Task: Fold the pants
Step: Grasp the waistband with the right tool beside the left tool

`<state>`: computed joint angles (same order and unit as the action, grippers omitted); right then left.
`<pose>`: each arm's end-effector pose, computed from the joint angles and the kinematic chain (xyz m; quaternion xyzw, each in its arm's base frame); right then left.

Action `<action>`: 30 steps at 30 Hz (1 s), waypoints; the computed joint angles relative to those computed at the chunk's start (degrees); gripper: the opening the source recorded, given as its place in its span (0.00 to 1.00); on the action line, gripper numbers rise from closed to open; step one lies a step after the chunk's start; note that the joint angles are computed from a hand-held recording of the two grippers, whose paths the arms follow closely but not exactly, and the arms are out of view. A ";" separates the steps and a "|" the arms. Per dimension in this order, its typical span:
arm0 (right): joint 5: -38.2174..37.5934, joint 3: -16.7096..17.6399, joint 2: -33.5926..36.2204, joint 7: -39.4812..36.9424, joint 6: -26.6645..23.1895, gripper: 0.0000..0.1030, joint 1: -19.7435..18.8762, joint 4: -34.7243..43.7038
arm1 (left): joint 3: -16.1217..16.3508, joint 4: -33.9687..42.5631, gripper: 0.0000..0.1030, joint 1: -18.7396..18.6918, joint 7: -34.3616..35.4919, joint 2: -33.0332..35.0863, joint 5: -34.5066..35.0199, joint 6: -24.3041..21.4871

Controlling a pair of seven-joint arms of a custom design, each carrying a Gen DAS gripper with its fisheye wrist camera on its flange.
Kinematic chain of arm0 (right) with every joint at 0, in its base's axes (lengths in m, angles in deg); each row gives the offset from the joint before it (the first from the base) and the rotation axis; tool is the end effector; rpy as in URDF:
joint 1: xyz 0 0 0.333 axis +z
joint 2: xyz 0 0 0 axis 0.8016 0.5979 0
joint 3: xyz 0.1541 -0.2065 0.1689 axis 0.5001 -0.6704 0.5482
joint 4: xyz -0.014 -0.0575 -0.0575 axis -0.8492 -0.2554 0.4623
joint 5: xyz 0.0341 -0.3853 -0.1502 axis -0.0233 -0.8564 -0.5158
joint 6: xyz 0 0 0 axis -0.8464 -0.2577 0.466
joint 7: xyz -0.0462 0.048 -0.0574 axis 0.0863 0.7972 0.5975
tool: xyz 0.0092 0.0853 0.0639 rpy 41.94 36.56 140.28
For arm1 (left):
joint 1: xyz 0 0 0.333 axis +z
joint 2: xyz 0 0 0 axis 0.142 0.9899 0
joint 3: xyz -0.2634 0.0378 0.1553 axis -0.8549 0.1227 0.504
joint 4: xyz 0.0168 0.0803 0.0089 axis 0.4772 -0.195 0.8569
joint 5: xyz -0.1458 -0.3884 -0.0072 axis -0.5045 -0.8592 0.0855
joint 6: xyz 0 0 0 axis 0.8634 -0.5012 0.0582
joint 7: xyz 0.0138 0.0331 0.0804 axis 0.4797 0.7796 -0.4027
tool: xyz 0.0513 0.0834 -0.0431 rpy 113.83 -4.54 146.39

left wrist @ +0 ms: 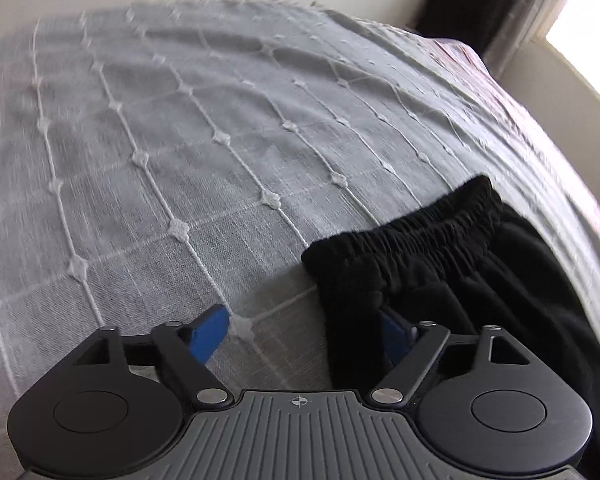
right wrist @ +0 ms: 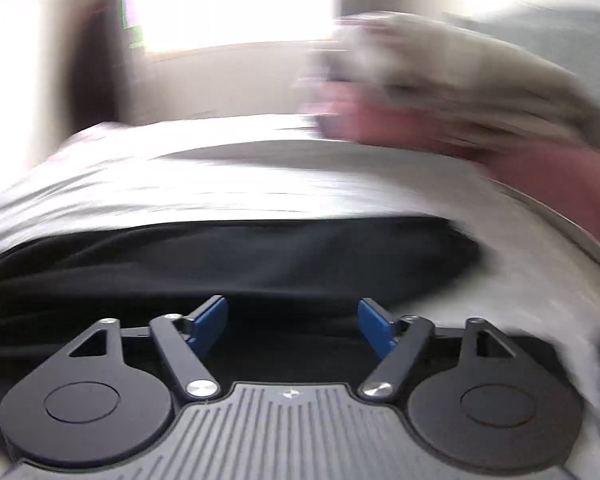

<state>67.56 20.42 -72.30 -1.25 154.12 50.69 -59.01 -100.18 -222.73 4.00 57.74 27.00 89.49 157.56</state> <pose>0.4978 -0.1605 0.4773 -0.7117 0.5151 -0.2389 0.4137 0.3846 -0.1421 0.4086 -0.9350 0.1598 -0.2151 0.2322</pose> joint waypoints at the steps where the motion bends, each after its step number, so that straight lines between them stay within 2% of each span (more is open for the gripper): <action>1: -1.66 1.11 -0.61 0.04 -2.12 1.00 0.95 -0.03 | 0.43 -0.37 0.85 0.15 -0.26 -0.07 -0.25 0.50; 3: -7.31 2.61 -0.07 0.63 -10.43 1.00 2.97 1.78 | -0.04 -0.45 0.86 0.61 -1.58 0.21 -0.27 0.73; 4: -10.92 3.75 1.02 1.55 -16.14 1.00 4.22 3.65 | -0.83 0.72 0.86 0.55 -1.20 1.17 0.08 -1.04; 6: -15.92 7.13 1.37 3.39 -19.60 1.00 6.55 4.84 | -1.23 3.23 0.86 -0.25 0.92 3.87 0.42 -4.35; 9: -17.83 12.09 1.41 3.07 -16.49 0.94 12.13 4.82 | -1.01 4.21 0.85 -0.80 0.14 5.31 1.20 -5.82; 13: -15.94 15.23 8.31 4.93 -15.52 0.82 18.19 11.52 | -1.01 5.41 0.79 -1.93 0.13 6.72 2.70 -8.54; 14: -17.57 16.16 10.38 6.23 -14.92 0.78 19.03 13.32 | -0.80 5.51 0.78 -2.19 0.28 6.86 2.97 -8.80; 15: -20.31 16.98 12.55 7.69 -14.34 0.68 19.65 15.07 | -0.55 5.47 0.73 -2.48 0.66 6.83 3.26 -8.78; 17: -27.19 18.18 17.22 11.54 -13.68 0.51 20.58 18.62 | -0.18 5.22 0.68 -2.75 0.95 6.60 3.96 -8.11; 19: -29.29 18.51 20.25 14.41 -15.91 0.47 20.60 21.59 | -0.19 5.58 0.63 -2.91 0.98 7.03 4.19 -8.28; 21: -28.52 18.54 22.10 15.99 -19.48 0.37 19.85 24.60 | 0.03 5.40 0.49 -2.97 0.77 7.01 4.97 -6.71; 23: -28.25 18.60 22.68 17.07 -20.99 0.34 19.16 26.02 | -0.07 5.45 0.42 -2.91 0.34 7.14 5.40 -6.04; 24: -27.86 18.97 22.40 16.37 -19.60 0.31 19.27 25.56 | 0.01 5.27 0.39 -2.93 0.14 7.12 5.53 -5.35; 25: -27.08 19.30 20.98 15.53 -17.16 0.28 19.45 23.93 | -0.14 5.39 0.38 -2.93 0.00 7.20 5.55 -5.52; 26: -25.85 19.84 20.66 15.02 -13.93 0.20 20.03 22.98 | -0.23 5.39 0.38 -2.97 -0.14 7.14 5.62 -5.55; 28: -21.72 20.61 20.01 14.29 -9.34 0.15 20.90 21.39 | -0.28 5.37 0.38 -2.93 -0.58 7.20 5.72 -5.42; 30: -20.78 20.72 20.15 13.80 -7.89 0.19 21.38 20.76 | -0.25 5.26 0.40 -2.96 -0.87 7.15 5.67 -5.35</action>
